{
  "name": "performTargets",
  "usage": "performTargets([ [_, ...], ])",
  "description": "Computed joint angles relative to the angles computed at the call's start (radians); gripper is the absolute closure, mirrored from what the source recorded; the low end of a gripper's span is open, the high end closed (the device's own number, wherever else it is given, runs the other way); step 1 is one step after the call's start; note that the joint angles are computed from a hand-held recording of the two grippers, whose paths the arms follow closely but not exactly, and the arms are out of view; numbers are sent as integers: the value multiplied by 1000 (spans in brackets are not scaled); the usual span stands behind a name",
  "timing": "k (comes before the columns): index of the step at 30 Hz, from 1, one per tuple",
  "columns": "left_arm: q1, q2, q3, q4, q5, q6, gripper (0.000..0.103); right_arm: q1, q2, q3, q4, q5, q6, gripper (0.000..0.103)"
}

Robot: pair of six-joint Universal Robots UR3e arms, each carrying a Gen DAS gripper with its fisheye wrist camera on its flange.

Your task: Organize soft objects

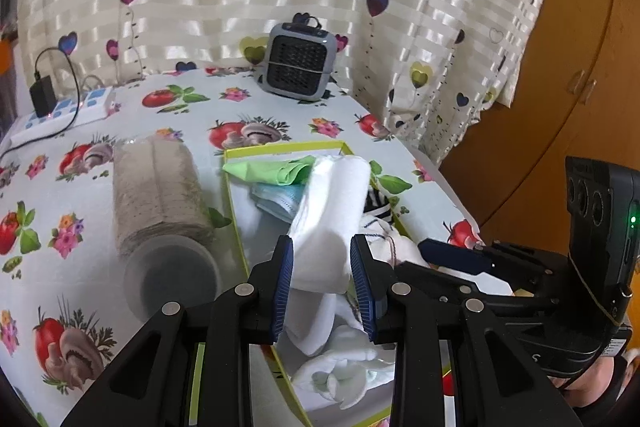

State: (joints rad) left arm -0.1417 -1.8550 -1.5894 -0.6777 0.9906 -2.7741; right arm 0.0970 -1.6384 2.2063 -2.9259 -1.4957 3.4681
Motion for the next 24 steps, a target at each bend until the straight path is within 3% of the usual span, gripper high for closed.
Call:
performTargets([
  [14, 14, 24, -32, -14, -5, 11, 75, 68, -82, 50, -30, -94, 38, 65],
  [24, 46, 206, -236, 31, -22, 75, 75, 304, -80, -47, 138, -388, 141, 64],
])
